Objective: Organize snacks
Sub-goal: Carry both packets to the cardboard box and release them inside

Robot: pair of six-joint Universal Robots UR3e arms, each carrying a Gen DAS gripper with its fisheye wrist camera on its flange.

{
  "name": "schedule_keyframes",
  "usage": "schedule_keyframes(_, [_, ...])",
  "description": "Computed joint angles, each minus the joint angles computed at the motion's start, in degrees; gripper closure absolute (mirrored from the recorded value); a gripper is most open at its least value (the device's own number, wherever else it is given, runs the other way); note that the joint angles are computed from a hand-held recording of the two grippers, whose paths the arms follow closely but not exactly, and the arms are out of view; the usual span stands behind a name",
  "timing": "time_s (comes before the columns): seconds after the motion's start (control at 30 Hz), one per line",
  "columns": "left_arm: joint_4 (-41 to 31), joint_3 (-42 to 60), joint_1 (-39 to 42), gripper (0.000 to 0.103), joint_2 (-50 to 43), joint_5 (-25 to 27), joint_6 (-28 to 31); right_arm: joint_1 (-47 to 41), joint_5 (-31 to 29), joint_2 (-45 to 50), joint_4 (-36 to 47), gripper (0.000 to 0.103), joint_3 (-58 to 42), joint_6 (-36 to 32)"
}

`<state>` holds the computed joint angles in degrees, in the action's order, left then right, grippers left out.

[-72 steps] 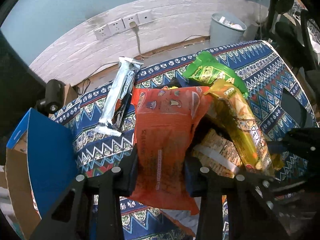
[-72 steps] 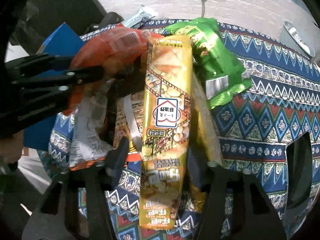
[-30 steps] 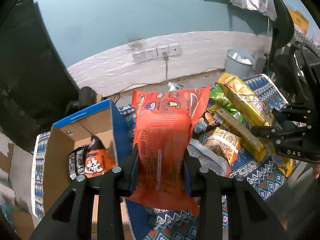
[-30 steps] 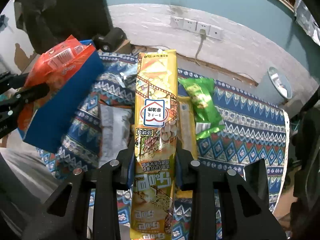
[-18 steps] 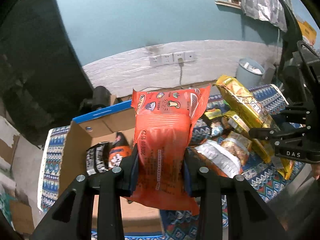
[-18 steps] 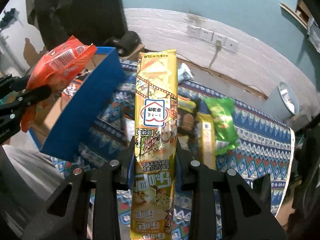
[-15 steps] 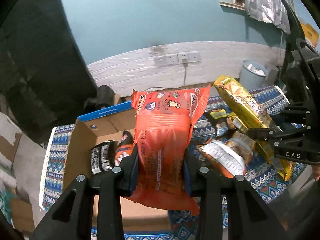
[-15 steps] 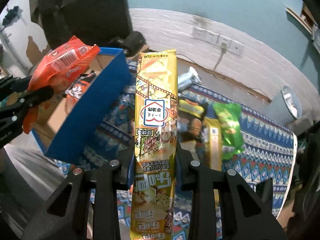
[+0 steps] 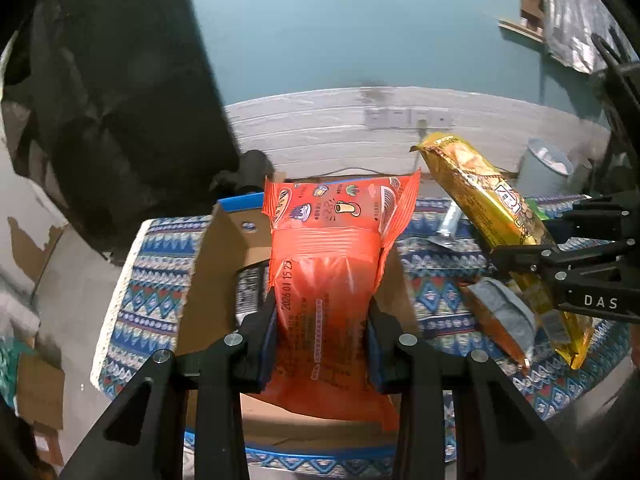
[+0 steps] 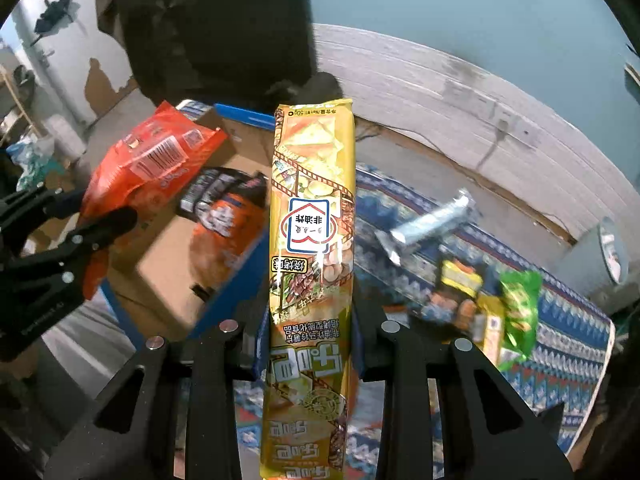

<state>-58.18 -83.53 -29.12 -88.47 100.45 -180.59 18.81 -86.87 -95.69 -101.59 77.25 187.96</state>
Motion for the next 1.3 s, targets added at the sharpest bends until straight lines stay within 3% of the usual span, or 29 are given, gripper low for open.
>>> schedule_keyframes(0.5, [0.5,-7.8,12.7,0.066,4.6,-3.3,2.1,7.4,0.6,25.0,6.9,0.073,-29.9,2.5])
schedule_keyframes(0.77, [0.2,-9.8,18.2,0.065,5.3,-6.9,2.0,8.4,2.7,34.5,10.4,0.072,-40.4,4.1])
schedule_keyframes(0.83, [-1.5,-8.3,17.8,0.058,4.1,-5.8,1.2,8.1,4.0,36.4,11.6,0.07,-43.0,3.6])
schedule_keyframes(0.97, [-2.2,-6.8,16.3,0.033,3.2,-3.8,-0.8,7.8,4.6,37.9,12.5,0.066,-46.2,2.6])
schedule_keyframes(1.13, [-2.6,-5.0,13.4,0.027,2.4,-2.0,-1.0,7.2,2.7,37.8,16.2,0.056,-49.5,-0.7])
schedule_keyframes(1.3, [-3.5,-2.7,9.9,0.024,0.8,-0.6,-1.1,4.8,2.6,28.5,11.7,0.04,-35.8,-3.7])
